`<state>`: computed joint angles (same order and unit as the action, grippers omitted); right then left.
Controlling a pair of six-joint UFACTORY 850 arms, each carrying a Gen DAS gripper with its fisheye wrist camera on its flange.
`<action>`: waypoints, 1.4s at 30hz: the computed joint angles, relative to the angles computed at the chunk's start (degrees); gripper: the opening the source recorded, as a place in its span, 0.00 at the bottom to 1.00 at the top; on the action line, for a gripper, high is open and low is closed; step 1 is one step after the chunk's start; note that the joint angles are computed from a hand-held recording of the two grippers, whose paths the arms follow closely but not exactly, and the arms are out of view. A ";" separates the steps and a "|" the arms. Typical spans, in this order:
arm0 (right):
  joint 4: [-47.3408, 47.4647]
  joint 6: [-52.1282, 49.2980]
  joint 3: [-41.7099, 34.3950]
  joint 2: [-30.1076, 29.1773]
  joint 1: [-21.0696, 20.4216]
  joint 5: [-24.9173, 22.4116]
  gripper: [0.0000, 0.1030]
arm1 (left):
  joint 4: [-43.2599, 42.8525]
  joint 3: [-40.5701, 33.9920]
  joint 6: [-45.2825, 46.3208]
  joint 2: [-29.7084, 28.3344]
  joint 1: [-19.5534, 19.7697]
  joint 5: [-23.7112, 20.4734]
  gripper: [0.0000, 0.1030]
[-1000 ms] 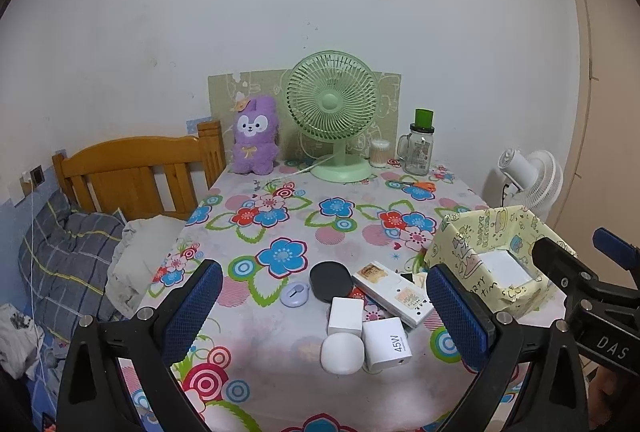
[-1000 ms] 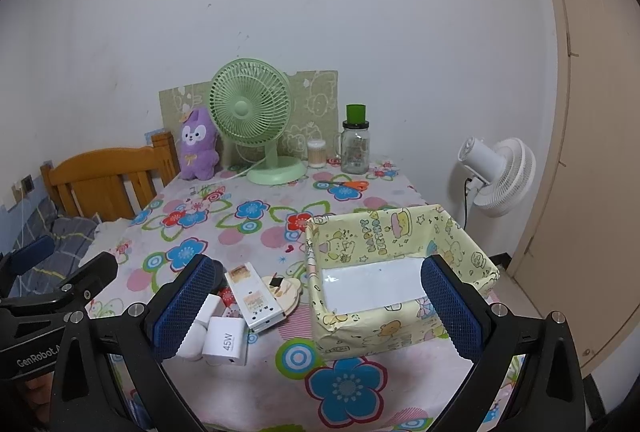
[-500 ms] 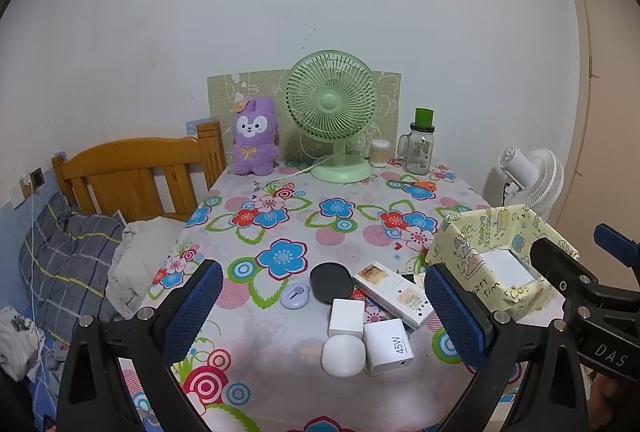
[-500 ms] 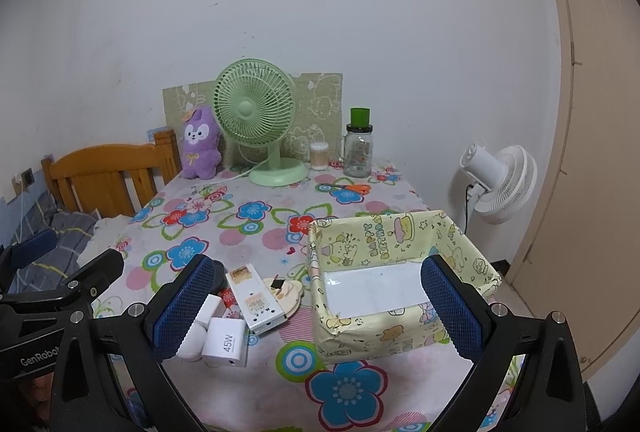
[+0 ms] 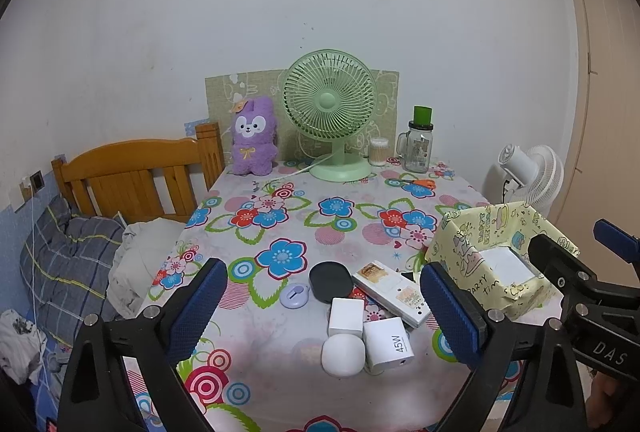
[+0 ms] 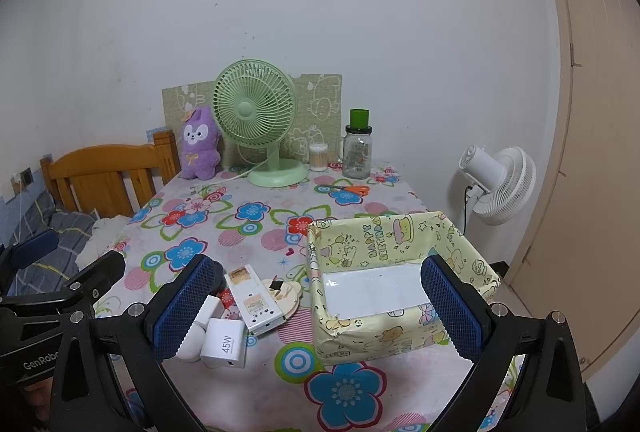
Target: Organize rigid objects
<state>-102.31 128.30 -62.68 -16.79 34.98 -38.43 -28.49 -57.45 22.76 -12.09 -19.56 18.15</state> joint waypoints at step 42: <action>3.90 -3.53 -5.95 -6.40 -0.85 2.62 0.93 | -2.44 -4.26 4.11 -5.89 2.69 -3.74 0.98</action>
